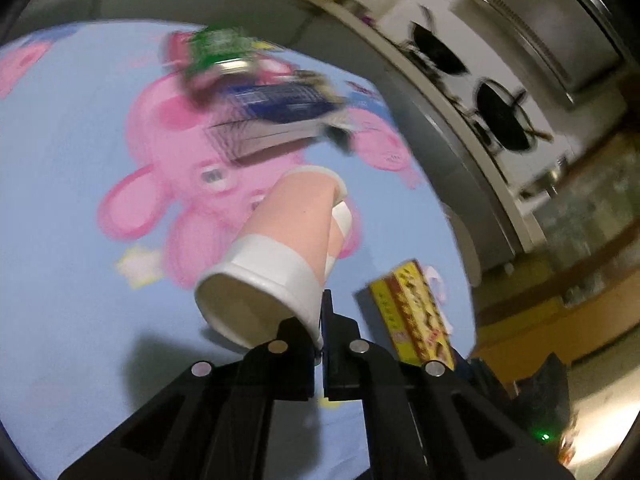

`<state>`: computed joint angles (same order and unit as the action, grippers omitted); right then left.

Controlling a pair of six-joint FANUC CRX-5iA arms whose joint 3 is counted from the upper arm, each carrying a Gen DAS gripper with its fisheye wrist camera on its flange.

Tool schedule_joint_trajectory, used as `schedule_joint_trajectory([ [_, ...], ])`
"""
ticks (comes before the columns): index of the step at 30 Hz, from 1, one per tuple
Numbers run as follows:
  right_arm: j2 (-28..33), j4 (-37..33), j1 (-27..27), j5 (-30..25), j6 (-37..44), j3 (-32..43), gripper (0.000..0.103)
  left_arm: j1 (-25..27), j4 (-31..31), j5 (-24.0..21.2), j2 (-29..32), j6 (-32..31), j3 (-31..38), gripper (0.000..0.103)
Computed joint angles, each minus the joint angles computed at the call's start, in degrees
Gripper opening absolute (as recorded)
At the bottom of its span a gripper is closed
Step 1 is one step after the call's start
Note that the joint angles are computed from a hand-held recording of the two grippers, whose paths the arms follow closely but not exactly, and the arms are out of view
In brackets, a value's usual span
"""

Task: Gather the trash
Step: 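Carry the paper cup and yellow box over the beige bin, then open both grippers to drop the cup and box into the bin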

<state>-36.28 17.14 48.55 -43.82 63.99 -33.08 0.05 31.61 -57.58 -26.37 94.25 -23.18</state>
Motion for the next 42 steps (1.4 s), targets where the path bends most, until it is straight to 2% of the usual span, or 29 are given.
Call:
schedule_joint_trajectory([
  [4, 0.3, 3.5, -4.9, 2.1, -3.8, -0.8, 0.058, -8.8, -3.1, 2.1, 8.0, -0.5, 8.3, 0.003],
  [10, 2.5, 2.9, -16.0, 5.4, -4.8, 0.3, 0.058, -18.2, -8.6, 1.1, 21.6, -1.5, 22.5, 0.003],
  [15, 6.5, -2.4, -27.4, 8.2, -1.0, 3.3, 0.058, -23.8, -12.4, -2.2, 34.2, -2.0, 37.2, 0.003],
  [18, 10.6, -8.8, -34.5, 8.0, 3.9, 7.5, 0.058, -26.2, -13.6, -5.0, 41.4, -2.9, 46.5, 0.003],
  [23, 17.4, -15.1, -41.8, 7.0, 9.5, 14.4, 0.058, -28.9, -16.0, -10.6, 52.8, -2.7, 62.4, 0.003],
  [26, 21.6, -17.5, -44.5, 5.5, 13.0, 18.6, 0.058, -30.2, -18.3, -14.7, 59.6, -1.7, 72.8, 0.003],
  [32, 27.1, -18.4, -46.7, 3.3, 15.6, 23.8, 0.058, -31.2, -20.1, -22.5, 68.9, -0.1, 87.0, 0.003],
  [39, 30.2, -19.9, -47.8, 2.3, 16.0, 26.6, 0.059, -31.9, -21.7, -28.4, 75.3, 0.4, 96.5, 0.005],
  [40, 30.5, -20.0, -47.8, 2.3, 15.9, 26.8, 0.060, -31.9, -22.2, -28.5, 75.3, 0.7, 96.6, 0.010],
  [41, 30.7, -20.1, -47.8, 2.5, 15.7, 26.9, 0.060, -32.0, -22.7, -28.9, 75.8, 1.1, 97.6, 0.028],
  [42, 30.9, -20.2, -47.9, 2.7, 15.4, 27.0, 0.062, -32.1, -23.9, -28.5, 75.5, 1.8, 97.3, 0.034],
])
